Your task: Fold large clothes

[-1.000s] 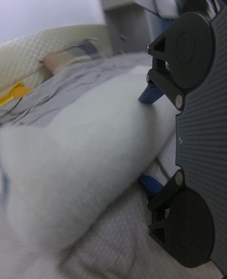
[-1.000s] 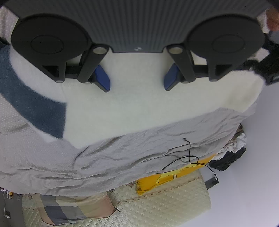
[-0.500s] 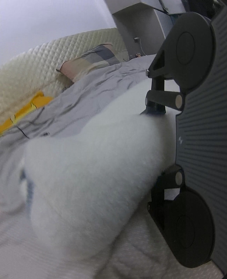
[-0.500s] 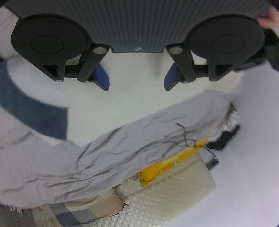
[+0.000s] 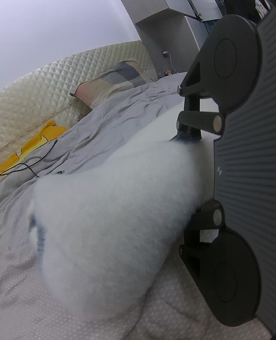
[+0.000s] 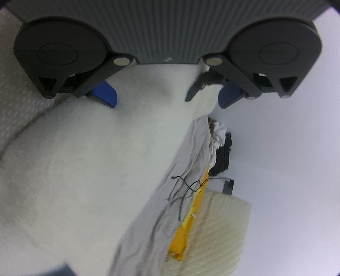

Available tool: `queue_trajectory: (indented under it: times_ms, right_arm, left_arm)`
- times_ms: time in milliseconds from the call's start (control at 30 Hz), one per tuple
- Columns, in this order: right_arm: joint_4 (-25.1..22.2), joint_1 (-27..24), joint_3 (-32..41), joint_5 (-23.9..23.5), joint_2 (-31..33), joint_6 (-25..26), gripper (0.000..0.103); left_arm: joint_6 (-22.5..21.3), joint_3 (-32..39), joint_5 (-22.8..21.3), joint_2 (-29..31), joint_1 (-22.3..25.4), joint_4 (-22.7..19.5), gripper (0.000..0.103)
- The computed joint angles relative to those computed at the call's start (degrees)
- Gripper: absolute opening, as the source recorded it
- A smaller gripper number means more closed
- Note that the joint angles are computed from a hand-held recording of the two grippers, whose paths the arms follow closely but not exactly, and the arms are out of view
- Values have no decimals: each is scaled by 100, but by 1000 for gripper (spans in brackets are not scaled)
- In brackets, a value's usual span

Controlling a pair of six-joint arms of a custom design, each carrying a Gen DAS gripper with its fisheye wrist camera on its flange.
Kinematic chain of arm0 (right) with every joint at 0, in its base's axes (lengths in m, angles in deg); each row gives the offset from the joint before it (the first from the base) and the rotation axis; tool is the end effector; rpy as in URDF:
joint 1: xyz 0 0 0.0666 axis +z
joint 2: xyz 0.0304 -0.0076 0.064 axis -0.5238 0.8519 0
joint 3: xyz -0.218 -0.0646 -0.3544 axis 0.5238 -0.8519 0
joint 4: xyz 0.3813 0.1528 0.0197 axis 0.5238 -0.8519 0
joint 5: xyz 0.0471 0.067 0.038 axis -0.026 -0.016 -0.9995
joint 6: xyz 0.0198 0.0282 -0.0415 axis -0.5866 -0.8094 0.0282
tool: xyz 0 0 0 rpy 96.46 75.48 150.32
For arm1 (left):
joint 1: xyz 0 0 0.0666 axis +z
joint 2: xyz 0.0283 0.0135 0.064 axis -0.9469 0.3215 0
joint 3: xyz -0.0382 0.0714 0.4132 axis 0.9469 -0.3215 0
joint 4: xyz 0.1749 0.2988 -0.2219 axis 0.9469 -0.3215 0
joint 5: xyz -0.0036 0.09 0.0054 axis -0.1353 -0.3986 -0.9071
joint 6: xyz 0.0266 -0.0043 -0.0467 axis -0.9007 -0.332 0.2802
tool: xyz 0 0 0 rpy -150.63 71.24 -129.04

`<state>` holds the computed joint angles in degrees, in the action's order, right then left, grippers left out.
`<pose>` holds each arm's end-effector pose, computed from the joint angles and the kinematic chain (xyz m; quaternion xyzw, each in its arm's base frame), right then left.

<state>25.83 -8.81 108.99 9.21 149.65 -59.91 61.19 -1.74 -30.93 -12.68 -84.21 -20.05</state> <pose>0.4177 0.1839 0.2673 0.2798 0.7487 0.5045 0.3265 0.4357 -0.1117 0.3318 -0.2217 0.8472 -0.3602 0.3215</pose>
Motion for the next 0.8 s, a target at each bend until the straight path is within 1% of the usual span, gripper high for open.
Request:
queue_trajectory:
  times_ms: [67, 100, 200, 267, 333, 433, 500, 633, 700, 800]
  right_arm:
    - [199, 34, -92, -45, -36, -197, 103]
    - [181, 52, -105, -136, -48, -253, 103]
    - [185, 115, -60, -557, 84, -518, 103]
    - [252, 198, -51, -602, 223, -709, 103]
    - [363, 198, 16, -550, 377, -686, 103]
    - [484, 65, 87, -239, 492, -758, 103]
    - [685, -44, 6, 43, 497, -1033, 103]
    - [920, -159, -208, 493, 291, -1278, 103]
    - [781, -161, -256, 753, 111, -1223, 103]
    - [547, -159, -384, 1299, -201, -1027, 103]
  left_arm:
    - [96, -16, 43, 26, 17, 95, 51]
    - [85, -55, 86, 13, 56, 124, 51]
    - [74, -92, 103, 7, 87, 166, 51]
    - [74, -105, 89, 10, 70, 209, 51]
    - [76, -133, 100, 0, 72, 259, 51]
    - [136, -186, 157, -25, 104, 365, 51]
    - [163, -221, 192, -47, 123, 449, 51]
    - [303, -320, 282, -98, 162, 691, 51]
    - [406, -389, 340, -135, 181, 896, 51]
    - [465, -473, 421, -185, 199, 1153, 50]
